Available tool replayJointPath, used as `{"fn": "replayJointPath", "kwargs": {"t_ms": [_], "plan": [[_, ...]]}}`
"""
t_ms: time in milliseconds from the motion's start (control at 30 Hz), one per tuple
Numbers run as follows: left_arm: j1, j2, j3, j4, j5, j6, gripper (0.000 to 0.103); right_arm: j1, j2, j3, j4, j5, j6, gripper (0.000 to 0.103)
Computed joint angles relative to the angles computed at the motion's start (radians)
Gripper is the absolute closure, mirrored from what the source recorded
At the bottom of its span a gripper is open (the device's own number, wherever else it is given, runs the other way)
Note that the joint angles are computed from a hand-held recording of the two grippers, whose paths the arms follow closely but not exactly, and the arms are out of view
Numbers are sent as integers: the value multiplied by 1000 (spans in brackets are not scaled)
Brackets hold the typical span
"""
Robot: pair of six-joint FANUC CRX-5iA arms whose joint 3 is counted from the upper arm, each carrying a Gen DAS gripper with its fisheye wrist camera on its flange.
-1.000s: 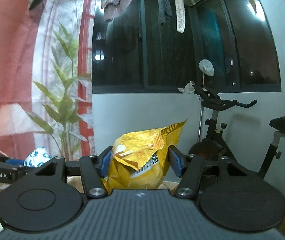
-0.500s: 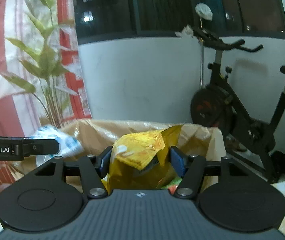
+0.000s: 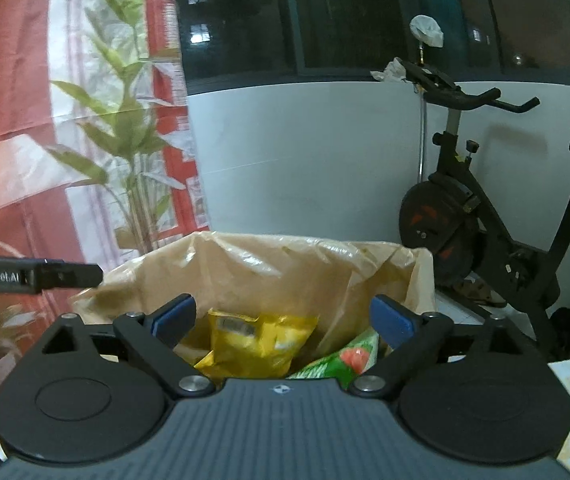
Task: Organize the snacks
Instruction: 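Open both tools to drop the snacks into the paper bag, then lower the left tool onto the red snack pack while right approaches white cracker pack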
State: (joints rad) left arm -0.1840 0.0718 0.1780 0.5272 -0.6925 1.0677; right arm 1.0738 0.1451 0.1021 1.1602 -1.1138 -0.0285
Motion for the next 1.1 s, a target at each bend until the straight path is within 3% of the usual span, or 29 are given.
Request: {"fn": "replayJointPath", "kwargs": {"t_ms": [167,433,667,867,1100], "plan": [[50,-115,-202,206,36,-169,23,47,-61,-89,37,33,-135,7],[99,-232,-392,218,18,-197,23,147,-50,-144,57,-66,-199,3],[112,-298,-506,177,42,-169,24,208,-58,-196,5,-91,-252,3],[92,-352,-585,141,86,-172,24,239,-98,-273,-37,-56,-314,3],[70,-352,-613,83,70,-140,24,270,-90,-295,-132,-93,-217,12]]}}
